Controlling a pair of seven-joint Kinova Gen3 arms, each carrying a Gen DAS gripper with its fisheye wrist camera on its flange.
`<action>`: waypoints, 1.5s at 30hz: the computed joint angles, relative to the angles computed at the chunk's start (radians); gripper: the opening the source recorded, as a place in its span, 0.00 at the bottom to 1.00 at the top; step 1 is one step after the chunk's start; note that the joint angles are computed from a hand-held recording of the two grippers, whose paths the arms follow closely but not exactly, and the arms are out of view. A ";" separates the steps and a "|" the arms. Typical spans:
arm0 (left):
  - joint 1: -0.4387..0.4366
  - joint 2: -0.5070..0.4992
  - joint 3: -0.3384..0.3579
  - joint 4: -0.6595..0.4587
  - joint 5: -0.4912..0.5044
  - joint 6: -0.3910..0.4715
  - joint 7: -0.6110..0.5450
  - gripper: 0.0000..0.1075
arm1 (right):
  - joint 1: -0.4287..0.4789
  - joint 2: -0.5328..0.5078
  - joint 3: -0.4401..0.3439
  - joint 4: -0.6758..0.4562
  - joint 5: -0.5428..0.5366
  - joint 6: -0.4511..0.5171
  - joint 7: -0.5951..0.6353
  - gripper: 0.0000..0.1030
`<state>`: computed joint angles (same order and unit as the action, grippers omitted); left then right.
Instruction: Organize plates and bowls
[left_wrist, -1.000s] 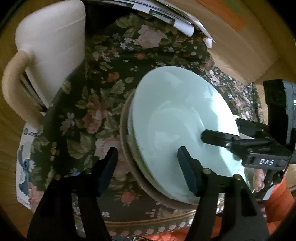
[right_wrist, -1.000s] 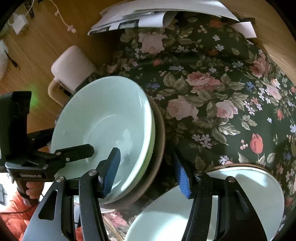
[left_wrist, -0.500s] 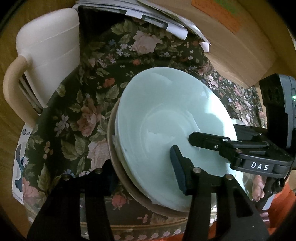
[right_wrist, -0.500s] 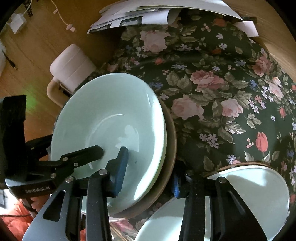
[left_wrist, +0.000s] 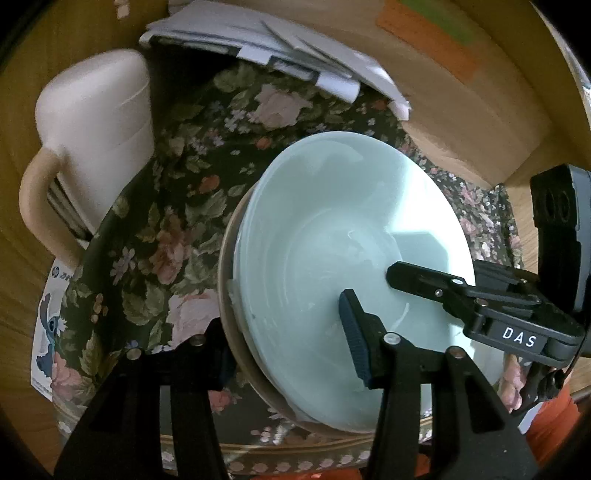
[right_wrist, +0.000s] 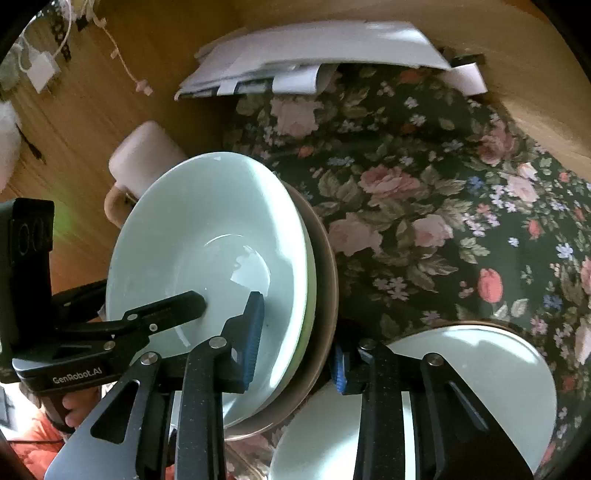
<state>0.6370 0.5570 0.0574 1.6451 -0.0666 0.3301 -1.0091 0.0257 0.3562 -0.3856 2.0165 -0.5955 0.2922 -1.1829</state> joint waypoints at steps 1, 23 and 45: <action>0.004 -0.002 -0.001 -0.004 -0.002 0.003 0.001 0.46 | 0.005 -0.009 -0.001 0.005 -0.004 -0.001 0.000 0.28; 0.074 0.031 0.053 -0.144 -0.028 0.061 -0.045 0.46 | -0.065 -0.263 0.206 0.178 -0.091 0.006 0.000 0.28; 0.131 0.145 0.085 -0.319 0.028 0.196 -0.134 0.46 | -0.067 -0.324 0.363 0.312 -0.272 0.028 0.184 0.28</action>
